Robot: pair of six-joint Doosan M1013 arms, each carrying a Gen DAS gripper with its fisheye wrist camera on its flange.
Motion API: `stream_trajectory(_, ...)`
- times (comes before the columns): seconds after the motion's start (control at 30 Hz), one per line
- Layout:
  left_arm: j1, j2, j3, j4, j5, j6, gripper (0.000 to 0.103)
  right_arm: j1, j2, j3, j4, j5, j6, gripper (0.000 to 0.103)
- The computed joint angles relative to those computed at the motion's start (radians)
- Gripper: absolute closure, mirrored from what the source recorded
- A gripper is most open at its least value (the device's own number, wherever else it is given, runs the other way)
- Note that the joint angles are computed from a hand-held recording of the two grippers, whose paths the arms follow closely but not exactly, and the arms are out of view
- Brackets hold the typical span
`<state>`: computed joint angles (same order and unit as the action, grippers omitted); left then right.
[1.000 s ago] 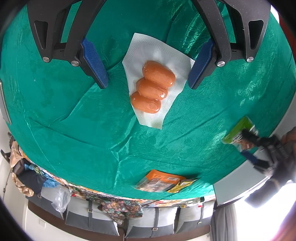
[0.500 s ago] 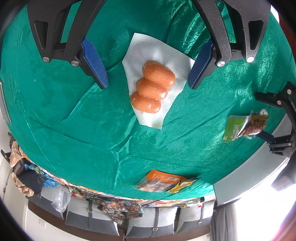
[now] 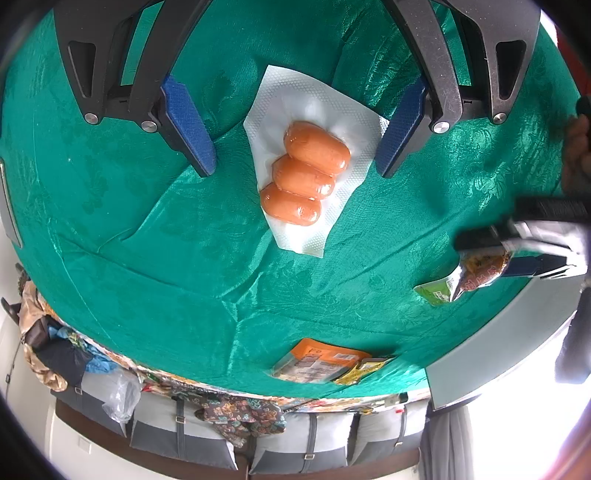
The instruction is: Organize snacks
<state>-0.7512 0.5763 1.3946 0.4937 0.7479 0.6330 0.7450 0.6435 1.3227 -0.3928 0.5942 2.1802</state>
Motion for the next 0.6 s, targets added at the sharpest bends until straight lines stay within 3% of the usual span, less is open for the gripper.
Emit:
stream_trajectory(0.13, 0.007, 0.004, 0.011, 0.049, -0.006, -0.099, 0.000, 0.000, 0.000, 0.000, 0.001, 0.000, -0.001, 0.013)
stream_trajectory(0.33, 0.004, 0.009, 0.016, 0.093, -0.010, -0.149, 0.000, 0.000, 0.000, 0.001, 0.000, -0.001, 0.000, 0.013)
stream_trajectory(0.5, 0.002, 0.011, 0.014, 0.093, -0.008, -0.150, 0.000, 0.000, -0.001, 0.001, 0.001, -0.001, 0.000, 0.013)
stream_trajectory(0.6, 0.011, 0.004, 0.023, 0.055, -0.034, -0.072, 0.000, 0.001, -0.001, 0.001, -0.001, -0.001, 0.003, 0.012)
